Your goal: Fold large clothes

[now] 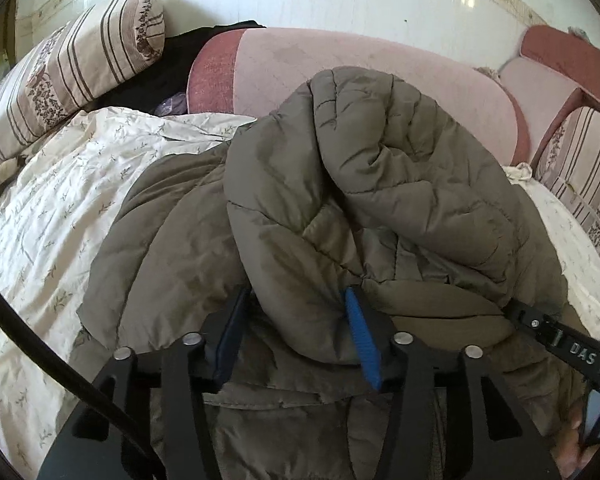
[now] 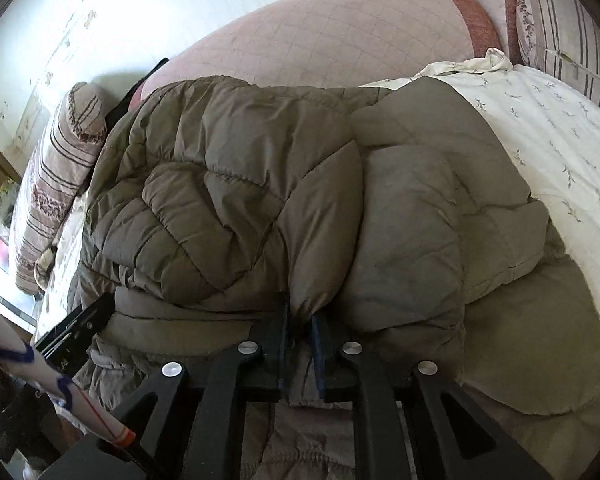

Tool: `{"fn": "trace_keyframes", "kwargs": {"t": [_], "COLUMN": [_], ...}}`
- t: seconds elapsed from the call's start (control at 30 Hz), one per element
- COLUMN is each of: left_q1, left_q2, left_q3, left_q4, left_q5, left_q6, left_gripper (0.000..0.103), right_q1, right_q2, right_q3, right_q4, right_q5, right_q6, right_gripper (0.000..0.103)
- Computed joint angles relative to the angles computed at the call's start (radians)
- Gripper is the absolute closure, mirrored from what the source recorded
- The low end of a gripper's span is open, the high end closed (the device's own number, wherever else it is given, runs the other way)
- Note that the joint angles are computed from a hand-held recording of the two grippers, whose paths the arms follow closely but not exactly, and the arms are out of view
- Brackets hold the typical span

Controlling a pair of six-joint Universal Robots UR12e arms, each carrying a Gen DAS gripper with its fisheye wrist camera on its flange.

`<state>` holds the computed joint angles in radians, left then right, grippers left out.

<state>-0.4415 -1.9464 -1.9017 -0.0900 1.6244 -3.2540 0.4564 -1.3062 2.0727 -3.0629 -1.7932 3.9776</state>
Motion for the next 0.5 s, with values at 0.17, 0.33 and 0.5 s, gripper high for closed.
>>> {"fn": "trace_keyframes", "kwargs": {"t": [0.17, 0.33, 0.5], "left_q1": [-0.014, -0.021, -0.019], "left_q2": [-0.008, -0.01, -0.004], "left_q3": [0.009, 0.01, 0.008], "left_q4": [-0.007, -0.008, -0.017], "left_q5": [0.063, 0.089, 0.086], "left_q6": [0.034, 0.04, 0.034], "left_gripper": [0.044, 0.041, 0.036], "right_q1": [0.042, 0.095, 0.076], "right_q2": [-0.044, -0.045, 0.006], "right_q3": [-0.021, -0.029, -0.038], "right_q4": [0.086, 0.04, -0.1], "right_q5": [-0.126, -0.355, -0.3], "right_q6": [0.004, -0.024, -0.132], "right_gripper": [0.08, 0.08, 0.08]}}
